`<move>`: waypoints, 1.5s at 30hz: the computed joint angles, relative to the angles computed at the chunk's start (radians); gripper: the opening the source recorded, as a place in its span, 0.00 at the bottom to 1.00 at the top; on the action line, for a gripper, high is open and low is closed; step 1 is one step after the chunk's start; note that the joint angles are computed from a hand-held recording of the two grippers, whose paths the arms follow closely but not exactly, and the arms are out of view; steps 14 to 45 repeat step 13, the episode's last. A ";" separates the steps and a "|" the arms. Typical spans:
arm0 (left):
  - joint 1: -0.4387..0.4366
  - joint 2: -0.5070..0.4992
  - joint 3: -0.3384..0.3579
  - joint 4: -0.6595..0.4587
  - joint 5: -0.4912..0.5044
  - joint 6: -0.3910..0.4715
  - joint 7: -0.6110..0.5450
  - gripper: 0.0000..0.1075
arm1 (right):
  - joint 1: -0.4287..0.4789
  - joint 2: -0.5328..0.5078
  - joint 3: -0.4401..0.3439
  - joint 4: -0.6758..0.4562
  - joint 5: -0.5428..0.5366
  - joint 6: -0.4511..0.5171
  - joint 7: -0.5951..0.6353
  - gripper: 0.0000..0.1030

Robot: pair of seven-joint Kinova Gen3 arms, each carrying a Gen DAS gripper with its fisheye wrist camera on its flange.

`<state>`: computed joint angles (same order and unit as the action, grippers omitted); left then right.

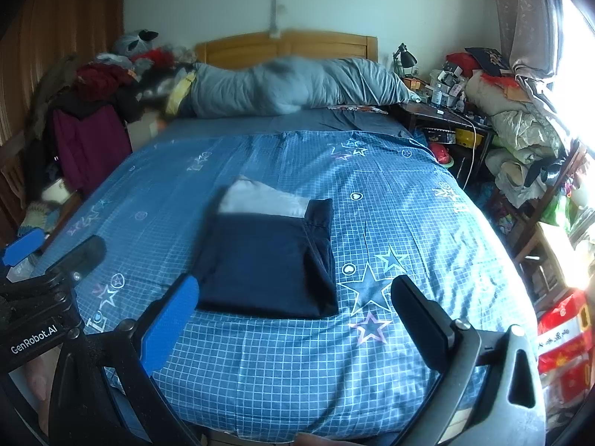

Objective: Fold small clothes

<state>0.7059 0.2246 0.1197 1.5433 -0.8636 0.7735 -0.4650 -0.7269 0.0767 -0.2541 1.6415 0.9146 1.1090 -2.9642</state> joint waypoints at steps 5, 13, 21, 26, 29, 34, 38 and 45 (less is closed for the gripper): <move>-0.005 0.004 0.001 -0.004 0.018 0.001 -0.017 0.96 | 0.002 0.002 0.003 0.001 -0.001 -0.005 0.000 1.00; 0.009 -0.009 -0.008 0.020 -0.030 -0.011 0.038 0.96 | -0.005 -0.010 -0.004 0.020 0.025 -0.007 -0.030 1.00; 0.009 -0.009 -0.008 0.020 -0.030 -0.011 0.038 0.96 | -0.005 -0.010 -0.004 0.020 0.025 -0.007 -0.030 1.00; 0.009 -0.009 -0.008 0.020 -0.030 -0.011 0.038 0.96 | -0.005 -0.010 -0.004 0.020 0.025 -0.007 -0.030 1.00; 0.009 -0.009 -0.008 0.020 -0.030 -0.011 0.038 0.96 | -0.005 -0.010 -0.004 0.020 0.025 -0.007 -0.030 1.00; 0.009 -0.009 -0.008 0.020 -0.030 -0.011 0.038 0.96 | -0.005 -0.010 -0.004 0.020 0.025 -0.007 -0.030 1.00; 0.009 -0.009 -0.008 0.020 -0.030 -0.011 0.038 0.96 | -0.005 -0.010 -0.004 0.020 0.025 -0.007 -0.030 1.00; 0.009 -0.009 -0.008 0.020 -0.030 -0.011 0.038 0.96 | -0.005 -0.010 -0.004 0.020 0.025 -0.007 -0.030 1.00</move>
